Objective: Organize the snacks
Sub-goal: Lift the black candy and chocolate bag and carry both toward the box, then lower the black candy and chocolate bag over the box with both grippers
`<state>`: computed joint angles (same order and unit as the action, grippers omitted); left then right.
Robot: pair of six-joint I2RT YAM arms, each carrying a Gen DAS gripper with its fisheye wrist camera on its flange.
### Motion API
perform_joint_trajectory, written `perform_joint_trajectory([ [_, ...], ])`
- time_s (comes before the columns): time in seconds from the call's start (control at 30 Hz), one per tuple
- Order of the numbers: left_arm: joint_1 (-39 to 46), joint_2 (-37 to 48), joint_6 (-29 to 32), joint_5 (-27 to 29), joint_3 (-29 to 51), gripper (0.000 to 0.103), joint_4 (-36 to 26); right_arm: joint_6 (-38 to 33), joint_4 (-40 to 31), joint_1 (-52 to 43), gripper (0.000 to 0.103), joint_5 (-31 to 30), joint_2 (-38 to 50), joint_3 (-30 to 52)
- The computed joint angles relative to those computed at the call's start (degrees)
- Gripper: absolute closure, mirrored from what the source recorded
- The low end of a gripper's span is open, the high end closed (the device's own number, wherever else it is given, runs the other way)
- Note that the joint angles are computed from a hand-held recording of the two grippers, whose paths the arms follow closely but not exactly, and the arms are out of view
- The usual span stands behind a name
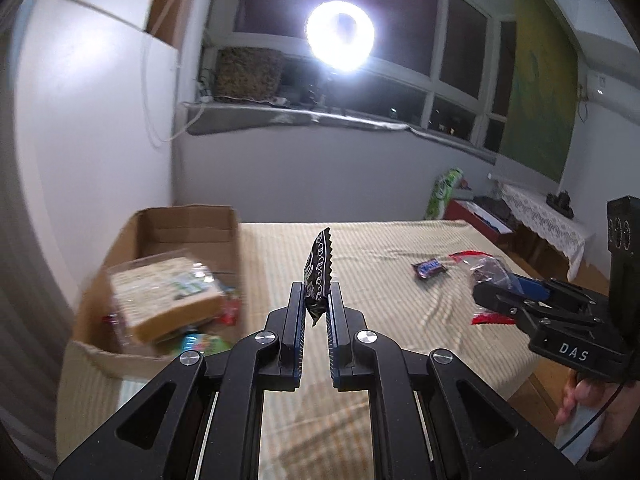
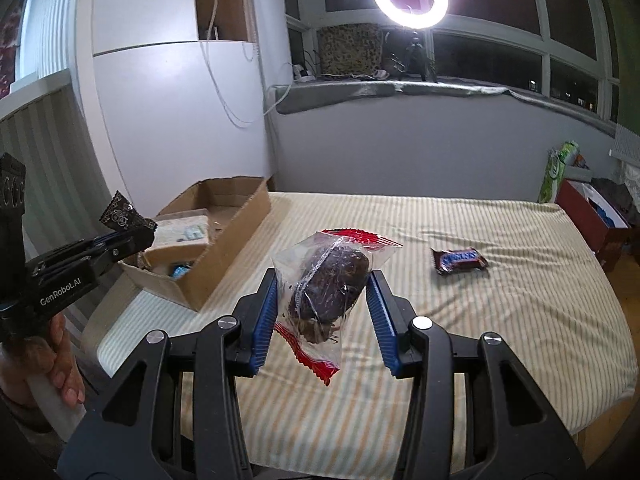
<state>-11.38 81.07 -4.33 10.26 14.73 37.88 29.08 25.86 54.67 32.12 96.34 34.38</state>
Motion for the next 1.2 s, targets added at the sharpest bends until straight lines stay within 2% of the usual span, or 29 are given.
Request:
perform_joint_trajectory([
  [0.4, 18.9, -9.0, 4.8, 7.8, -4.3, 0.095, -1.3, -7.0, -2.7, 2.9, 0.057, -5.1, 13.7, 19.7],
  [0.7, 23.6, -10.8, 5.4, 7.9, -4.3, 0.095, -1.0, -10.6, -4.5, 3.2, 0.057, -8.4, 18.7, 29.0],
  [1.0, 22.0, -4.1, 5.4, 5.6, -1.6, 0.095, 2.2, -11.1, -5.0, 0.5, 0.057, -12.3, 23.6, 34.3],
  [1.2, 20.7, 4.6, 5.7, 4.7, 2.9, 0.095, 4.6, -11.0, -6.0, -2.9, 0.057, -17.2, 29.4, 39.9],
])
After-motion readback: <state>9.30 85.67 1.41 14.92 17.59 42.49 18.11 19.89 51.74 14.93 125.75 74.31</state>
